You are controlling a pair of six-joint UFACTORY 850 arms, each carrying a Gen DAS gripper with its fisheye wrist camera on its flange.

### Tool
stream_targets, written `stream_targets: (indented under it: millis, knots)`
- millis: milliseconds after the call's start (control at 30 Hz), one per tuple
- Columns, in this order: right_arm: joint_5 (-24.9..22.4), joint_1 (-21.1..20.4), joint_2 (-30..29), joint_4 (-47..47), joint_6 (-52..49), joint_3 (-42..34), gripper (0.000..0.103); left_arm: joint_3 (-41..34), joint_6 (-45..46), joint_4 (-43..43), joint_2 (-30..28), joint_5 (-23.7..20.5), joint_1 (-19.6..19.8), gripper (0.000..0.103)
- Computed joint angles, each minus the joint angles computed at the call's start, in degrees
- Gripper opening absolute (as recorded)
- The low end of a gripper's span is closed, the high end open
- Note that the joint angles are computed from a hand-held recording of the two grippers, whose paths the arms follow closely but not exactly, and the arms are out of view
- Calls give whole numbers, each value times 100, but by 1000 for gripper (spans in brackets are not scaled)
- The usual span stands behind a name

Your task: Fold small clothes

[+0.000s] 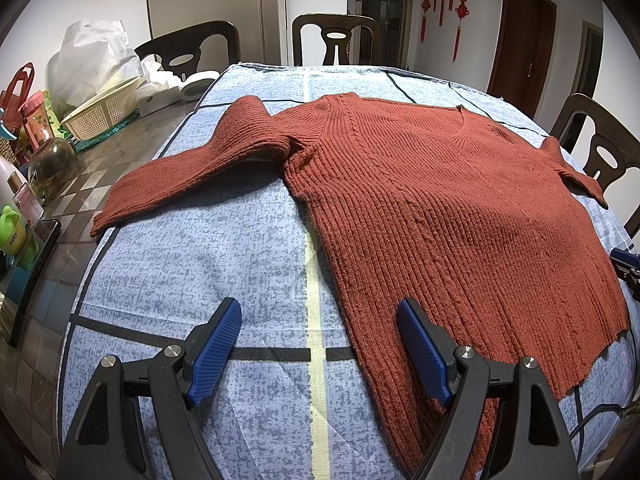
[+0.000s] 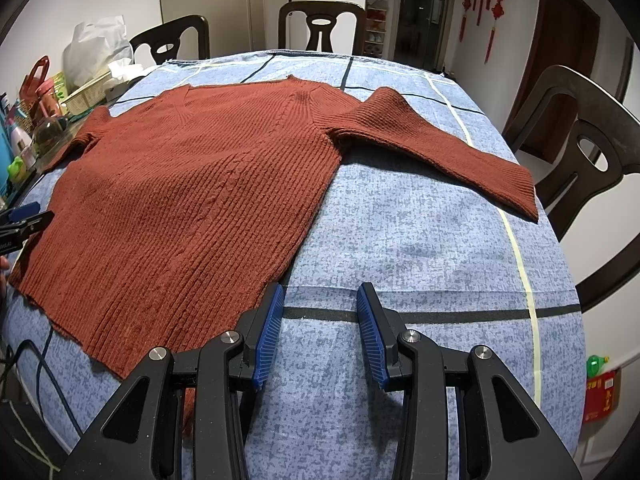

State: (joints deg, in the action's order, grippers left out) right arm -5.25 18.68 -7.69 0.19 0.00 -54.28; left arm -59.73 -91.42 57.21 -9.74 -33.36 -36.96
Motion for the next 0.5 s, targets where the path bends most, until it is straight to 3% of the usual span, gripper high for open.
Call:
stream_targets:
  millis: [500]
  knots:
    - [1,9,-5,-153,215,-8,39,1,-17,-1,-16,5,-3,83]
